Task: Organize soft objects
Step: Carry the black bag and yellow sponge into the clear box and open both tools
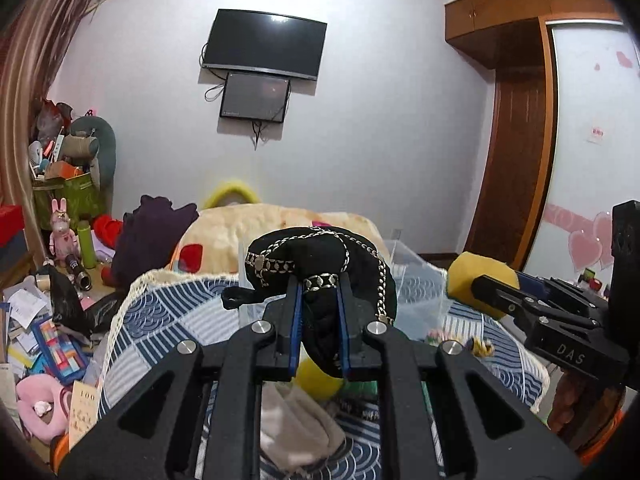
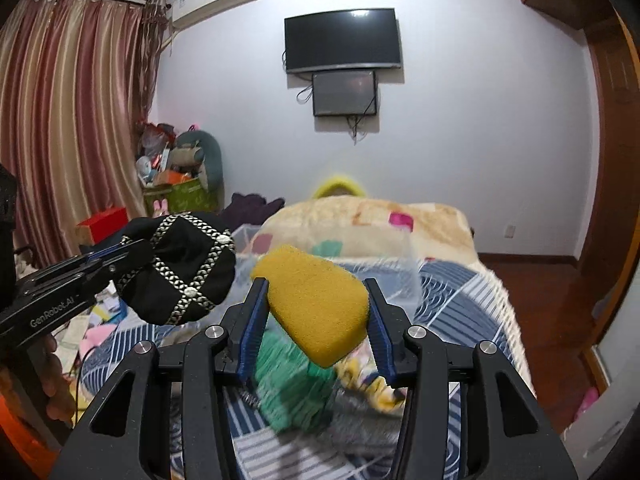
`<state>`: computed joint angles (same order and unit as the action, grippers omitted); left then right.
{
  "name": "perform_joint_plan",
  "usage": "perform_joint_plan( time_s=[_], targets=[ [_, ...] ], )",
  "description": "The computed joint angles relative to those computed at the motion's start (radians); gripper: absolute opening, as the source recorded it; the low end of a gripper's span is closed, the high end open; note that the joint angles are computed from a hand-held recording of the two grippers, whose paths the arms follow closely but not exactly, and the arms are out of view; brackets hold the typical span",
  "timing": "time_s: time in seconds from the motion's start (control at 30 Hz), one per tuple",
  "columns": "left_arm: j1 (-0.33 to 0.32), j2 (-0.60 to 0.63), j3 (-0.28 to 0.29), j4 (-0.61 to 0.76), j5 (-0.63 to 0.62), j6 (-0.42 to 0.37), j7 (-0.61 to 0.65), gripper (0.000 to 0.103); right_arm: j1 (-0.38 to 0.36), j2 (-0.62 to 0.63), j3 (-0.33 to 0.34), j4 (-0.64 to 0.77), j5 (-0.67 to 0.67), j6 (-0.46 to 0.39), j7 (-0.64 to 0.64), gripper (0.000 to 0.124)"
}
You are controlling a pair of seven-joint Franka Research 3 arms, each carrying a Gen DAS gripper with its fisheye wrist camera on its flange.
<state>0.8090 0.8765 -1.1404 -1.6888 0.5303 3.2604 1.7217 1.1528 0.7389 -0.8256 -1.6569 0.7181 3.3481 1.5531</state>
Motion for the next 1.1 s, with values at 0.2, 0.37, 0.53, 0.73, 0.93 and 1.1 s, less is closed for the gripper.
perform_joint_plan(
  time_s=[0.2, 0.37, 0.53, 0.73, 0.93, 1.1],
  targets=[
    [-0.065, 0.043, 0.009, 0.120, -0.045, -0.058, 0.043, 0.014, 0.018, 0.090, -0.119, 0.083, -0.029, -0.067, 0.092, 0.043],
    [-0.169, 0.046, 0.083, 0.240, -0.121, -0.107, 0.085, 0.014, 0.004, 0.160, -0.184, 0.157, -0.075, -0.131, 0.195, 0.043],
    [-0.277, 0.047, 0.176, 0.345, -0.180, -0.169, 0.125, 0.014, -0.053, 0.196, -0.181, 0.244, -0.143, -0.202, 0.266, 0.043],
    [-0.419, 0.082, 0.286, 0.529, -0.250, -0.325, 0.160, 0.014, -0.164, 0.185, -0.072, 0.338, -0.231, -0.300, 0.284, 0.043],
    [-0.559, 0.137, 0.398, 0.748, -0.293, -0.541, 0.205, 0.014, -0.296, 0.168, 0.072, 0.445, -0.317, -0.428, 0.243, 0.043],
    [-0.647, 0.185, 0.466, 0.907, -0.336, -0.697, 0.257, 0.014, -0.383, 0.172, 0.161, 0.534, -0.382, -0.563, 0.228, 0.043]
  ],
)
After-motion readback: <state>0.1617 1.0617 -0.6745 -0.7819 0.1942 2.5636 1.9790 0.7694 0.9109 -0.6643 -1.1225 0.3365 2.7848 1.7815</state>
